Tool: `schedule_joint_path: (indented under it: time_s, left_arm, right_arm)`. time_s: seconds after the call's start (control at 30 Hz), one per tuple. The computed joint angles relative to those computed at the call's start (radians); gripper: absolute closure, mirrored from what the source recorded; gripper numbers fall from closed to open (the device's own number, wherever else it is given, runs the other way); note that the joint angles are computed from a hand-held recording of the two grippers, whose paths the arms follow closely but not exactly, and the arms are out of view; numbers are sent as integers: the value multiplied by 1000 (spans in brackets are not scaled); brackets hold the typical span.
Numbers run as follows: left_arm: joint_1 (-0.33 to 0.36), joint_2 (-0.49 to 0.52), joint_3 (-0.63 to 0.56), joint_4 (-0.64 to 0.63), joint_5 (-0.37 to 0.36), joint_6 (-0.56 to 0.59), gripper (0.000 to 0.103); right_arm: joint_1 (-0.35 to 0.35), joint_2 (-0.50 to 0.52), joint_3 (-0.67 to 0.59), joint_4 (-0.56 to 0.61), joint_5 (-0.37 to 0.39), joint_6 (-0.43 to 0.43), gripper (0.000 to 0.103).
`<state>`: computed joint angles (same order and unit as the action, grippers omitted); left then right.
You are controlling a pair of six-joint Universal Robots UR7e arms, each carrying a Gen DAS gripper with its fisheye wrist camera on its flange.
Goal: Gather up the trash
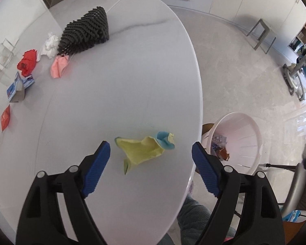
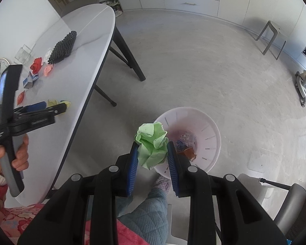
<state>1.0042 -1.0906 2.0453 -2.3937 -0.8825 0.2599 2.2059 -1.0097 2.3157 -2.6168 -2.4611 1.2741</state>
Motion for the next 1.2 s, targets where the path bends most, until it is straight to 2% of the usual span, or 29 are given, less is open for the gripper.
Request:
schedule_joint_path:
  time_s: [0.07,0.1,0.17,0.43,0.63,0.77,1.03,1.13,1.2]
  left_arm:
    - [2,19,1,-20,9,8,29]
    - [5,29,-5,-15,8,6,38]
    - [10,35,-13,-13,-11,-4,47]
    - [16,24,-15,-8,-55,24,66]
    - [0,8,3,-17,-74,44,68]
    - [-36,-27,19,10,-115,47,68]
    - [-152,-83,90,88,-252,25,67]
    - [-199,-80,120,108,-309,21,66]
    - [-228,-69,143,99,-322,25,65]
  right_arm:
    - [-2,-1,1,1,2,0,74]
    - [-2,-5,5,2,3,2,74]
    - [-4,-9,8,5,4,7,74]
    - [-18,-9,10,-2,2,6,74]
    - [-20,-11,14,-5,1,9,74]
    - [-15,-24,27,8,-6,42,74]
    - [13,-97,88,101,-18,190,74]
    - [26,-140,117,149,-20,250,74]
    - [33,-168,133,189,-19,288,74]
